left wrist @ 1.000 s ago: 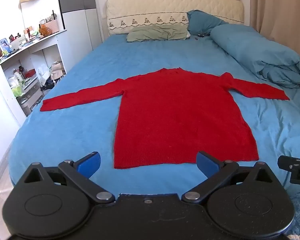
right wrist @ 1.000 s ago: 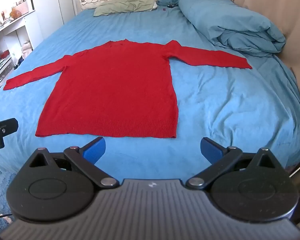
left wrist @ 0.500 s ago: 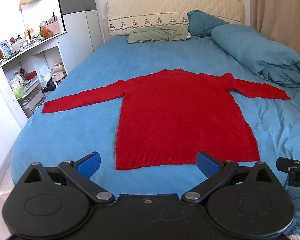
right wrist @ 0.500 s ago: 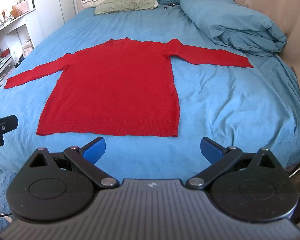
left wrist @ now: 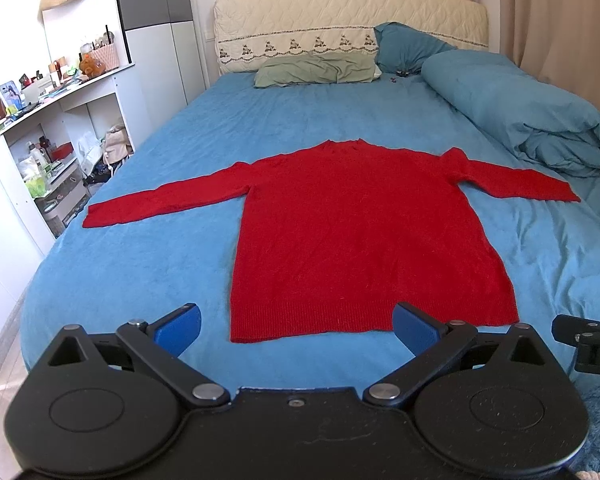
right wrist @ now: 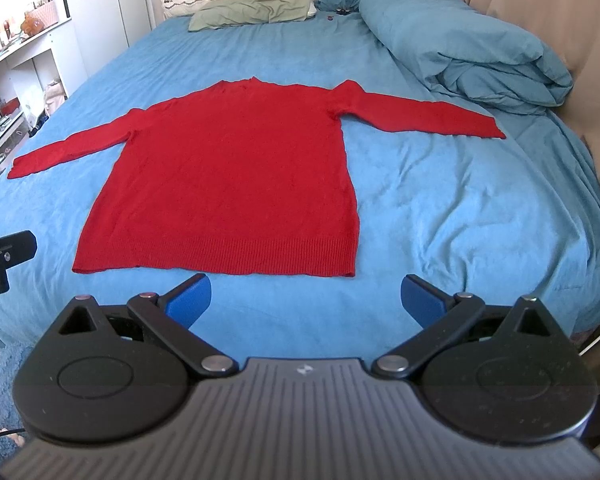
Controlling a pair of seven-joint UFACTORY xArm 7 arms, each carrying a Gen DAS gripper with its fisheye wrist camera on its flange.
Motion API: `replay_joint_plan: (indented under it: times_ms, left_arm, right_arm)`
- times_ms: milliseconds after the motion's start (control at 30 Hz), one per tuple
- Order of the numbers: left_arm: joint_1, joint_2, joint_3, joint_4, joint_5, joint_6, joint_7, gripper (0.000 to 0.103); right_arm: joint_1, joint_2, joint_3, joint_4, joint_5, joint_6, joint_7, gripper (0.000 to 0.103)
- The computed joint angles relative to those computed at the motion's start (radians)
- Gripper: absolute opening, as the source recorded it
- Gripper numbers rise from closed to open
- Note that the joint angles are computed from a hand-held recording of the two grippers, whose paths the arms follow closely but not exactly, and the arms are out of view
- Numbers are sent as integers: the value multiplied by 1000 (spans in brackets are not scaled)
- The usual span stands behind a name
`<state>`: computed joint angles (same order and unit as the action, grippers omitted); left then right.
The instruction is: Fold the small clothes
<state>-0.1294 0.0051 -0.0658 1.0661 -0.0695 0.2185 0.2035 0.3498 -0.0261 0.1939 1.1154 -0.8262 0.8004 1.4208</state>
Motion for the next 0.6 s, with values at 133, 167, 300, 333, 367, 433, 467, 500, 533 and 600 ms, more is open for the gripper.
replay_joint_plan:
  times_ms: [133,167,300,333,367,433,467,500,533,600]
  left_arm:
    - [0,0,1,0,-8,-1,9,103]
    - [1,-1,1,-1,-6,-2,9,103]
    - [0,-5,0,-5,-10,-1,10,103]
    - [0,-6,1,-6,-9,-2,9,103]
    - [0,-8,1,-7,-5,-3,6,103]
    - [0,-7,1,-5,-6,0,7,103]
    - [-1,-7,1,-5,-12,0,11,103]
    - [-1,-8,1,-6,-15,-1,12,103]
    - [-1,-9,0,-6,-17,0,14,103]
    - [-2,-10,0,-7,-19,-2,14,103]
  right_arm:
    - [2,2,1,4,1,5,-1,103]
    - [1,0,-1,1,1,0,-2,103]
    - [1,-2,0,2,-1,-1,-1,103]
    - [1,-2,1,3,-1,0,-1,103]
    - [2,-4,1,1,-2,0,1,103]
    - [1,-5,2,1,-2,0,2,103]
    - [1,-5,2,1,-3,0,3,103]
    - [0,-5,2,1,-2,0,1,103]
    - [0,-4,2,2,-1,0,1,103]
    - [0,-4,2,2,-1,1,-1,103]
